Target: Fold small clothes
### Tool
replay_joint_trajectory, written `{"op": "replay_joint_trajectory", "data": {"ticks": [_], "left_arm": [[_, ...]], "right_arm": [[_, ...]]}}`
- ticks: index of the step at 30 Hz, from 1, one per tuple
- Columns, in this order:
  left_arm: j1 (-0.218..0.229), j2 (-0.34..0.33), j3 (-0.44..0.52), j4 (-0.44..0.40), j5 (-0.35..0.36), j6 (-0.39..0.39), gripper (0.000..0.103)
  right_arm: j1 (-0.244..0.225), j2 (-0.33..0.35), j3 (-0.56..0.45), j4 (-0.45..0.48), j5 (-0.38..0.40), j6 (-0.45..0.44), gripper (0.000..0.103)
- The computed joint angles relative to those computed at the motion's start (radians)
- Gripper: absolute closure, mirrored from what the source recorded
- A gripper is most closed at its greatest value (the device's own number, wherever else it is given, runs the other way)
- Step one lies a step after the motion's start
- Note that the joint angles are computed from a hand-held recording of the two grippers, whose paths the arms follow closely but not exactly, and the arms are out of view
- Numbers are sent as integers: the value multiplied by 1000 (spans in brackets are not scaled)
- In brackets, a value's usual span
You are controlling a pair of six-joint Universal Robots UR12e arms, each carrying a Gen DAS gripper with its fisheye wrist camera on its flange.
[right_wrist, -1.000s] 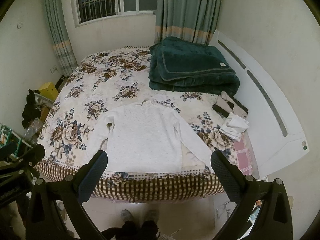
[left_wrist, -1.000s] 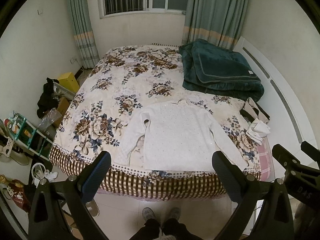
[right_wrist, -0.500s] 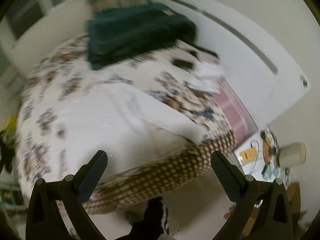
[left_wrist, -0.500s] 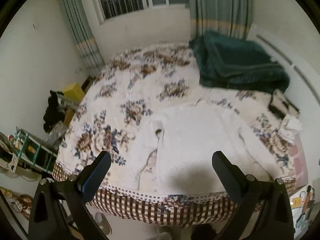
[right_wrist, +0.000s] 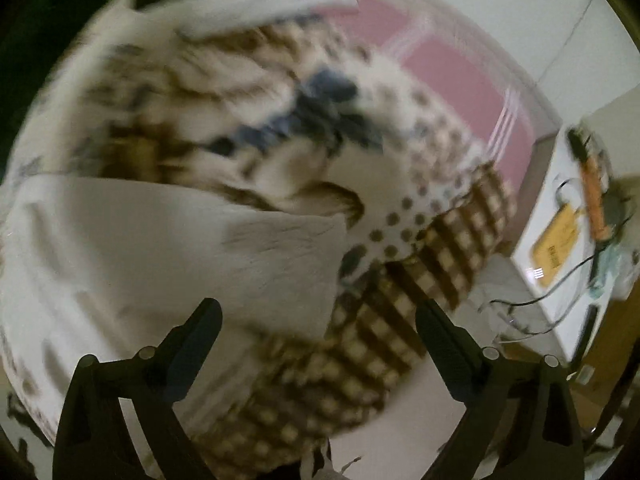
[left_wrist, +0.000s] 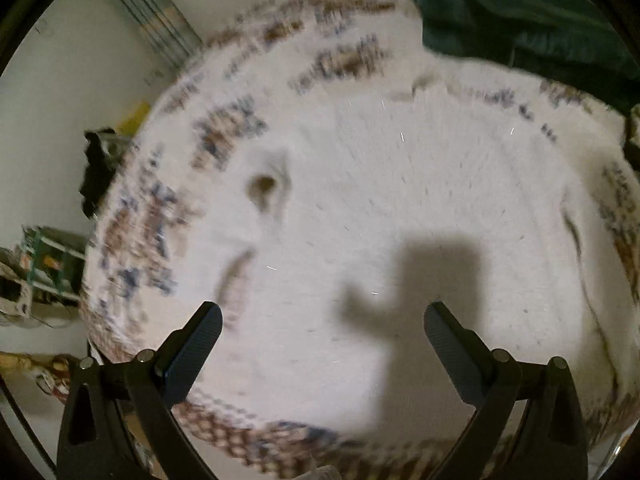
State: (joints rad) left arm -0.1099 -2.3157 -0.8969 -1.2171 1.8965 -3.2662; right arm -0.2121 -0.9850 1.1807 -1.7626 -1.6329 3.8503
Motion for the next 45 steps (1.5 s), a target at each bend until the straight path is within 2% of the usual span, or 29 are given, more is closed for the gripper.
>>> {"op": "replay_joint_trajectory", "data": {"ticks": [2,3,4,5,6,7,8,10,14,17,19,20,21,22,24,25,27,28,29,32,34,36,38,39,40,45], "left_arm": [[-4,-42,33,-33,-9,-19,0],[-8,-68,54,-47,-11,-24,0],[-10,-80,64,-56,-7,-25,0],[-15,-99,78,-67,-3,-20,0],[-18,-112,92,-77,-3,-17,0],[-21,-123,104,-88,0,-15,0],[-24,-135,117,-104,-2,-11,0],[-28,-149,139,-117,-16,-5,0],[-37,-169,176,-106,-34,32,0],[-41,-191,217,-106,-57,51,0],[-44,-205,244,-109,-68,54,0],[-46,-213,256,-110,-75,54,0],[-48,-218,263,-111,-79,52,0],[-50,-222,268,-114,-83,49,0],[-53,-234,286,-125,-88,41,0],[-54,-237,289,-130,-92,38,0],[-56,-238,287,-134,-100,31,0],[-57,-235,280,-131,-100,32,0],[-58,-233,273,-128,-100,35,0],[-61,-225,246,-131,-96,38,0],[-58,-224,236,-144,-94,34,0],[-53,-224,233,-155,-98,25,0],[-45,-226,236,-160,-93,4,0],[-42,-226,235,-160,-91,-3,0],[-37,-228,240,-164,-86,-15,0],[-7,-209,221,-163,-74,-114,0]], "right_arm": [[-18,22,27,-31,61,13,11],[-22,25,38,-42,85,21,18],[-27,28,54,-70,122,32,32],[-31,30,69,-102,155,42,40],[-30,34,76,-120,168,53,58],[-26,33,84,-149,164,61,87],[-22,27,93,-187,154,63,92],[-12,18,91,-220,114,66,93],[-12,2,59,-264,24,-6,94],[-25,9,4,-261,-66,-72,94],[-41,31,-48,-248,-104,-99,94],[-53,47,-76,-227,-98,-114,93],[-63,58,-98,-199,-77,-119,88],[-79,74,-118,-168,-44,-114,72],[-99,105,-145,-115,-30,-65,58],[-106,109,-138,-112,-26,-25,54],[-121,84,-74,-176,30,82,53],[-129,68,-33,-224,69,135,45],[-137,49,23,-296,132,206,43],[-161,31,155,-531,319,381,43],[-161,38,202,-651,356,485,43],[-150,55,216,-749,317,564,43],[-133,74,197,-797,228,581,48],[-119,86,167,-780,167,557,75],[-105,104,116,-722,122,507,92],[-22,198,-163,-514,9,254,92]]}}
